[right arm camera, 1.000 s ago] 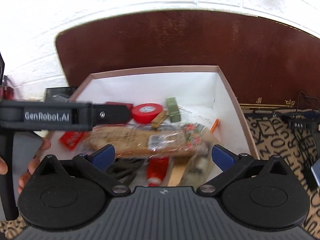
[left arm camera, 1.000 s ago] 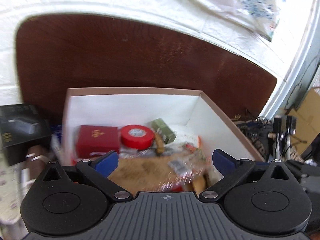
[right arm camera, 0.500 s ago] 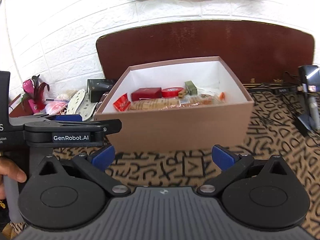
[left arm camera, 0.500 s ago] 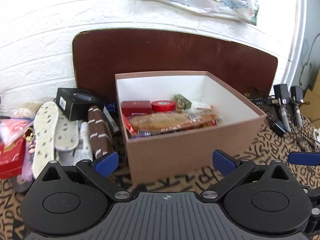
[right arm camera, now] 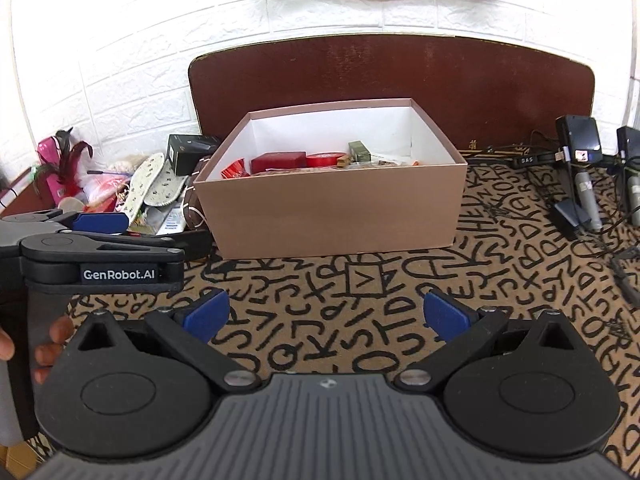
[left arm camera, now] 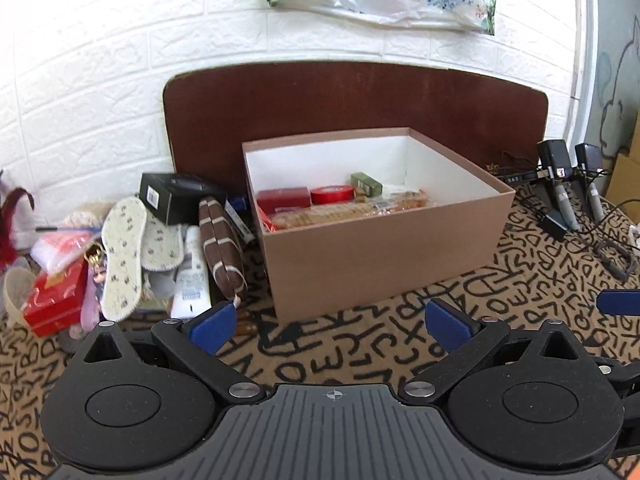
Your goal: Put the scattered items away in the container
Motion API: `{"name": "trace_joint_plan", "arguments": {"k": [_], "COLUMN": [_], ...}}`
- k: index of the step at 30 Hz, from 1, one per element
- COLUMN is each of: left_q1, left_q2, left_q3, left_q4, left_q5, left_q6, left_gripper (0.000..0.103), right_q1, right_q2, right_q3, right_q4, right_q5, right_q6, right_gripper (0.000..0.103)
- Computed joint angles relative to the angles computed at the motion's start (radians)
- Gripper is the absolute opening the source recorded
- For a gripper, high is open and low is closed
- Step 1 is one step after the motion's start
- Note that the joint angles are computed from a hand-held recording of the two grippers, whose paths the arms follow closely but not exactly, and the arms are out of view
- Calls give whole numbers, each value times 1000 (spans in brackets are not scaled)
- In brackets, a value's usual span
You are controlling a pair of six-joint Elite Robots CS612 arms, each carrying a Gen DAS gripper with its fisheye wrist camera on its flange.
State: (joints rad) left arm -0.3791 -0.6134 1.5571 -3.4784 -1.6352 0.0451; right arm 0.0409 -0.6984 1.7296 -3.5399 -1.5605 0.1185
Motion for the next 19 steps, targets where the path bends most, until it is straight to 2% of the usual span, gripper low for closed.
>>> {"name": "trace_joint_plan", "arguments": {"k": [3,14,19], "left_q1": [0,16,14], "left_q2": [-2,4,10], "left_q3": [3,-24,-33], "left_q4": [5,106,107], "left_q5": [6,-66,-66], "left_q6": [-7,-81,-68], "left_gripper": [103,103,103], "right_q1": [1,5,3], "right_q2": [-1,9,16], "right_q3": [2,-20,-35], "right_q4": [-1,36,67], "right_q5": [-3,-20,-19], "right_q6": [-6,-13,-16], "right_gripper": [103,103,103]}}
